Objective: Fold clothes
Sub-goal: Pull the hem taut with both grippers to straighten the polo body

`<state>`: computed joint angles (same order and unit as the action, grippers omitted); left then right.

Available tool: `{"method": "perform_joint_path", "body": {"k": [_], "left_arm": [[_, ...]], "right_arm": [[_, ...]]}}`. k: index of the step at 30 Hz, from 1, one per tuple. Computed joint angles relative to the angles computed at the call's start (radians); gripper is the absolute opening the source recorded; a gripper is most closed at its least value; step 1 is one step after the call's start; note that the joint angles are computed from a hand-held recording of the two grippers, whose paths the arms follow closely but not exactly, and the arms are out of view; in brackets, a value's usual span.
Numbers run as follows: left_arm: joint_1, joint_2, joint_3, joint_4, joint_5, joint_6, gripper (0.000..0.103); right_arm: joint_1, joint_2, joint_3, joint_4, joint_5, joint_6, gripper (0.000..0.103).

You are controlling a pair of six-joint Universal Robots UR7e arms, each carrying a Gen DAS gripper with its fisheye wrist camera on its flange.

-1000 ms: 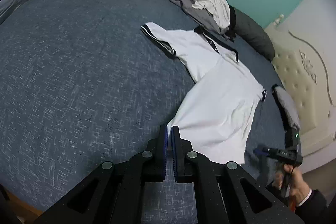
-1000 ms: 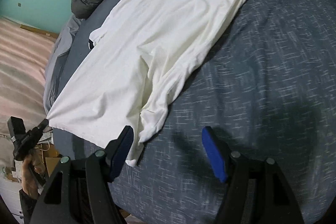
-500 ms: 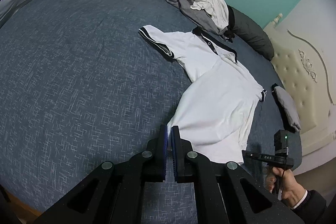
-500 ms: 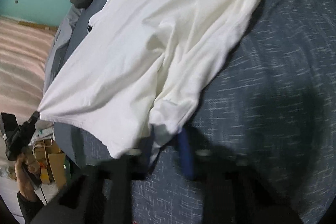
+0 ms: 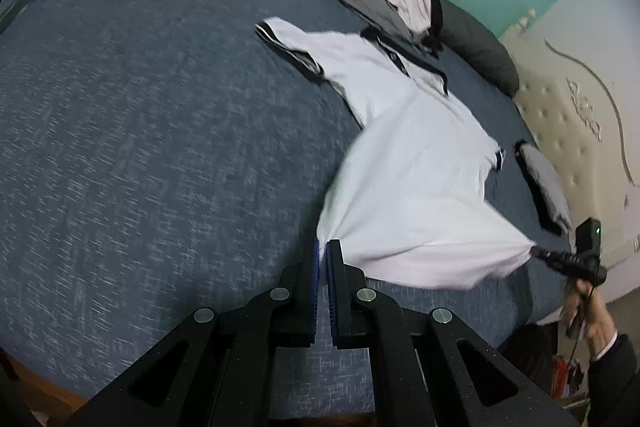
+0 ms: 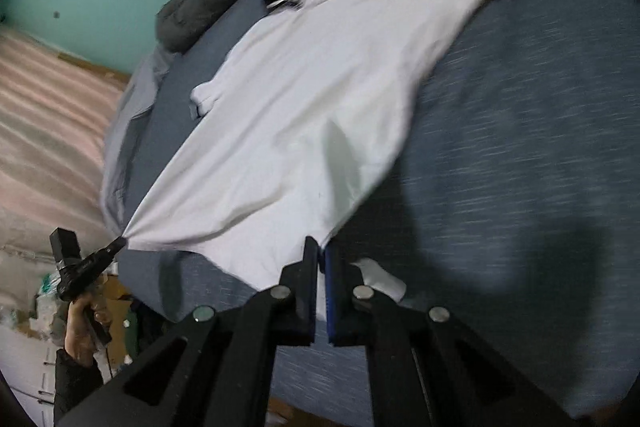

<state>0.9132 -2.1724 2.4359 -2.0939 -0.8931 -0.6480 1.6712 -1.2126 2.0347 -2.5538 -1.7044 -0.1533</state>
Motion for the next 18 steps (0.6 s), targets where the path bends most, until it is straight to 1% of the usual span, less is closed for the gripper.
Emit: {"method": "perform_joint_path", "body": {"k": [2, 5, 7, 9, 13, 14, 16, 18], "left_arm": [[0.000, 0.013, 0.008, -0.008, -0.021, 0.001, 0.004], [-0.022, 0.032, 0.015, -0.013, -0.027, -0.008, 0.004], [-0.033, 0.044, 0.015, -0.018, -0.034, -0.015, 0.004], [-0.063, 0.038, 0.012, -0.009, -0.031, -0.030, 0.004], [-0.132, 0.035, -0.024, 0.091, -0.002, -0.069, 0.004], [-0.143, 0.041, -0.031, 0.107, 0.005, -0.075, 0.004], [-0.138, 0.067, -0.034, 0.097, 0.001, -0.072, 0.004], [-0.115, 0.102, -0.028, 0.056, -0.011, -0.062, 0.004]], "right_arm": [[-0.004, -0.016, -0.020, 0.022, -0.041, 0.013, 0.003], [-0.029, -0.050, -0.028, 0.053, -0.082, 0.004, 0.003], [-0.050, -0.064, -0.025, 0.060, -0.079, -0.002, 0.003], [-0.071, -0.077, -0.018, 0.058, -0.066, -0.010, 0.003], [-0.051, -0.096, -0.050, 0.098, -0.016, -0.041, 0.003], [-0.042, -0.099, -0.066, 0.118, -0.016, -0.050, 0.003], [-0.024, -0.097, -0.106, 0.167, -0.038, -0.066, 0.003], [-0.024, -0.081, -0.132, 0.189, -0.078, -0.069, 0.003]]}}
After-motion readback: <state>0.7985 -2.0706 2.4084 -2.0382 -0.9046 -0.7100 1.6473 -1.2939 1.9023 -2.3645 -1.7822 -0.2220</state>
